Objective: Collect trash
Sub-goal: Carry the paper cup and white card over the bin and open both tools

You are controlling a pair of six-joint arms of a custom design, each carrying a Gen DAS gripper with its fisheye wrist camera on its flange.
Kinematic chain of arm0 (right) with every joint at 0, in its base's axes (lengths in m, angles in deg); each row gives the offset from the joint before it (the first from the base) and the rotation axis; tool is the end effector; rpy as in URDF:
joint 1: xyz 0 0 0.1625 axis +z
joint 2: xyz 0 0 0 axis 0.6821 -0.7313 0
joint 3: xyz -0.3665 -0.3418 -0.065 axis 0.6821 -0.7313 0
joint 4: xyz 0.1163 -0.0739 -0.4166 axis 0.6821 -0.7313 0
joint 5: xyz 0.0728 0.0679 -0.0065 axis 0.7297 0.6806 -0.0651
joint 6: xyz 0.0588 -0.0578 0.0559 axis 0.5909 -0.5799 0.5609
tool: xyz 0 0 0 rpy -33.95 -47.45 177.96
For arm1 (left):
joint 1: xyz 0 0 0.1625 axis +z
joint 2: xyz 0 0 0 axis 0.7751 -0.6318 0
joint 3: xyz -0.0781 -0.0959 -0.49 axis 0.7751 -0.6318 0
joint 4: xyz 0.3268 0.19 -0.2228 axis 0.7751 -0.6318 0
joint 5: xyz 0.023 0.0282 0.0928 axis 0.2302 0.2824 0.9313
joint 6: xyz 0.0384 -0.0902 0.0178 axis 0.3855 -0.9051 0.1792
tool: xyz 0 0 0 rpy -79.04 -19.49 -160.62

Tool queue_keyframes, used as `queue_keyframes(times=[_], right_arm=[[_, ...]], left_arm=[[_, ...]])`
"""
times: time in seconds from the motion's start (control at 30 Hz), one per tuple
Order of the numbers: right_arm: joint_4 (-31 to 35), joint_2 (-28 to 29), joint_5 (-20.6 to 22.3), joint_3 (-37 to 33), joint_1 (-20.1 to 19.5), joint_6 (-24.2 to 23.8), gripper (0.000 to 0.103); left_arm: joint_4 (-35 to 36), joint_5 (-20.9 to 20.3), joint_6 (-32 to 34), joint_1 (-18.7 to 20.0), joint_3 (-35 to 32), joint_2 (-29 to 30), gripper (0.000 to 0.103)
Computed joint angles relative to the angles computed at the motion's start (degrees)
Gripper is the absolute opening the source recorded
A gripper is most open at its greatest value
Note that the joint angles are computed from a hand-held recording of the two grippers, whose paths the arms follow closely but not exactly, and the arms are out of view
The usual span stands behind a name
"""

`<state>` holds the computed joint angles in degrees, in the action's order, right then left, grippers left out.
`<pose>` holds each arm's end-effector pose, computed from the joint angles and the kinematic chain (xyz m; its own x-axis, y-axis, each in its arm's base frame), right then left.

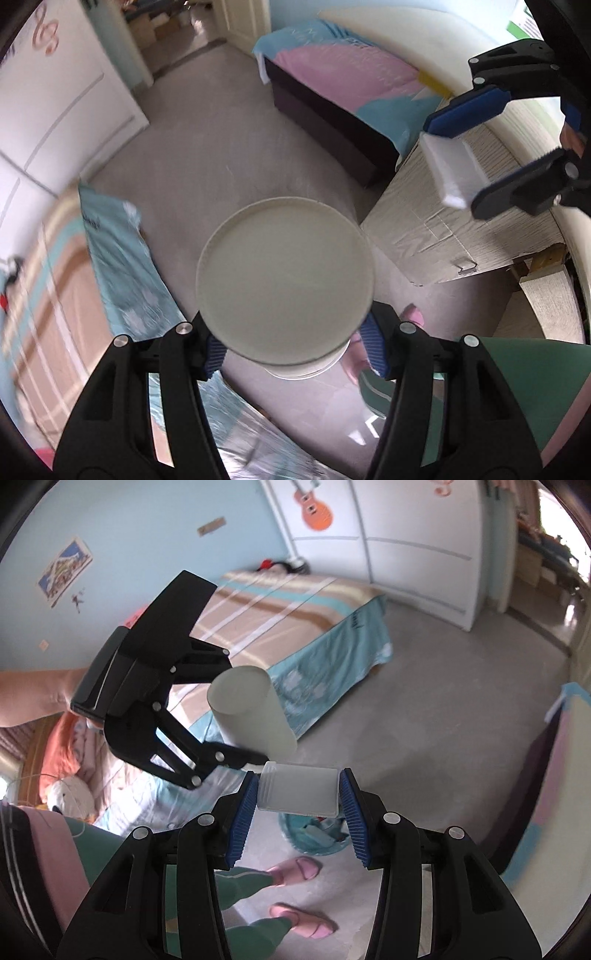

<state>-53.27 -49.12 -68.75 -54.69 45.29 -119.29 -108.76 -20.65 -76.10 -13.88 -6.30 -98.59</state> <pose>0.0856 -0.8551 0.4402 -0.0682 -0.9451 -0.3196 -0.9743 -0.0057 0.2250 -0.5290 -0.6444 -0.0463 -0.6756 -0.2939 -0.6761 -0.0169 0.9230 -0.3844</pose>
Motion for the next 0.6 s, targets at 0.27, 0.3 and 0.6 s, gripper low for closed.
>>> queue_keyframes(times=[0.27,0.3,0.6], right_arm=[[-3.78,-1.86,-5.58,10.29,0.72,3.94,0.055],[-3.79,-1.71,-6.29,10.47,0.8,4.89,0.068],[-3.72,-1.15,-5.58,9.42,0.72,7.02,0.069]], left_arm=[[-6.54,-3.92,-1.96,0.69,6.69,-1.26,0.068],[-6.93,-4.51,-1.9,0.93,6.73,-1.05,0.071],[-7.53,-7.18,-3.69,1.02,8.59,-0.96,0.086]])
